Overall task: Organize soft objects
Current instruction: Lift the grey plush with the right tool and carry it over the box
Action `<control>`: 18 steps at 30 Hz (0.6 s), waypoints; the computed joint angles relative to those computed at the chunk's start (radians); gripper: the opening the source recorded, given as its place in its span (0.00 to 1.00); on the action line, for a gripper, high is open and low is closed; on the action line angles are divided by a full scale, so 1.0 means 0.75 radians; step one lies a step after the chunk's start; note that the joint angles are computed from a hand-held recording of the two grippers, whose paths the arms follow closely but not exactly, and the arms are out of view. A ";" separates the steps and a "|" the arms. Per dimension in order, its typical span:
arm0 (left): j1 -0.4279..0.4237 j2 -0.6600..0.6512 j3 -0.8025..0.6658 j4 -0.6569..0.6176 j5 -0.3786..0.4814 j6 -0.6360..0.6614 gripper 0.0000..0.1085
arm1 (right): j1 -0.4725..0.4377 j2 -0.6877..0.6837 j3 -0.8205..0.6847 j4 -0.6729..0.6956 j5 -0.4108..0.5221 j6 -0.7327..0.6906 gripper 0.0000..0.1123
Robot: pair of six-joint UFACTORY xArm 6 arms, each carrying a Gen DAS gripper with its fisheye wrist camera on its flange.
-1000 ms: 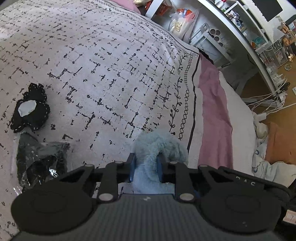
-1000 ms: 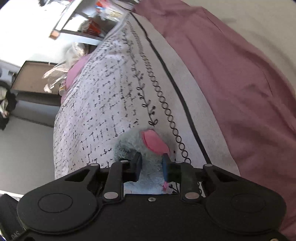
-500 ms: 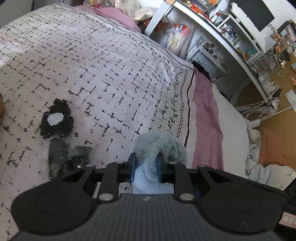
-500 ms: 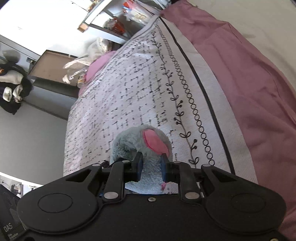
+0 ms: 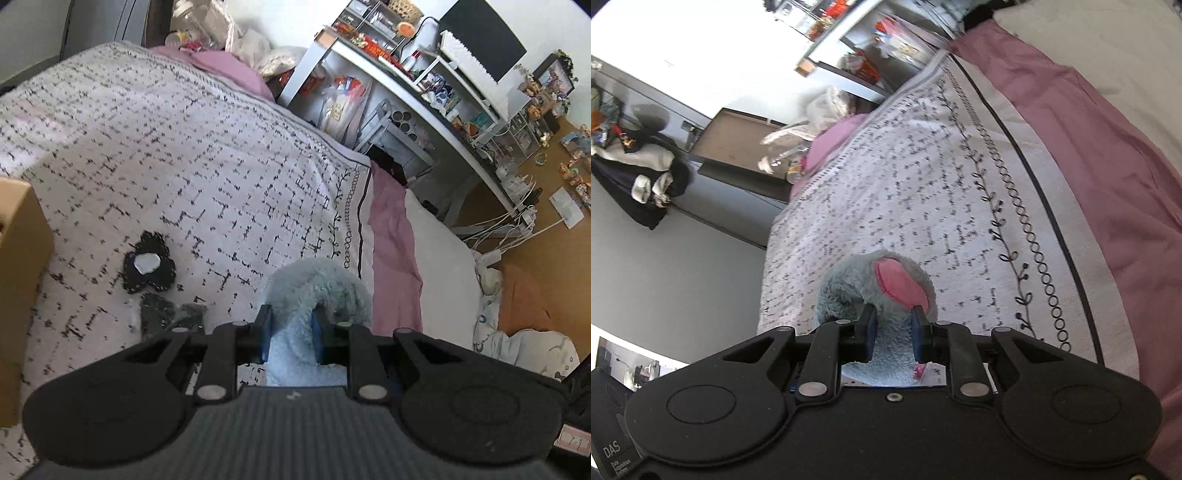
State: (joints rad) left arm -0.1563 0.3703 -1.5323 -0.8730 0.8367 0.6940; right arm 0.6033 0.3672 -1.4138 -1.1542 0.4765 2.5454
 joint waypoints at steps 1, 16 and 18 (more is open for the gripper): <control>0.005 -0.008 0.002 -0.004 0.004 0.006 0.19 | 0.009 0.000 -0.015 0.003 0.019 -0.015 0.17; 0.131 -0.109 0.057 -0.102 0.054 0.083 0.19 | 0.117 0.086 -0.243 0.059 0.177 -0.249 0.17; 0.152 -0.113 0.056 -0.113 0.062 0.091 0.19 | 0.130 0.111 -0.288 0.075 0.194 -0.290 0.17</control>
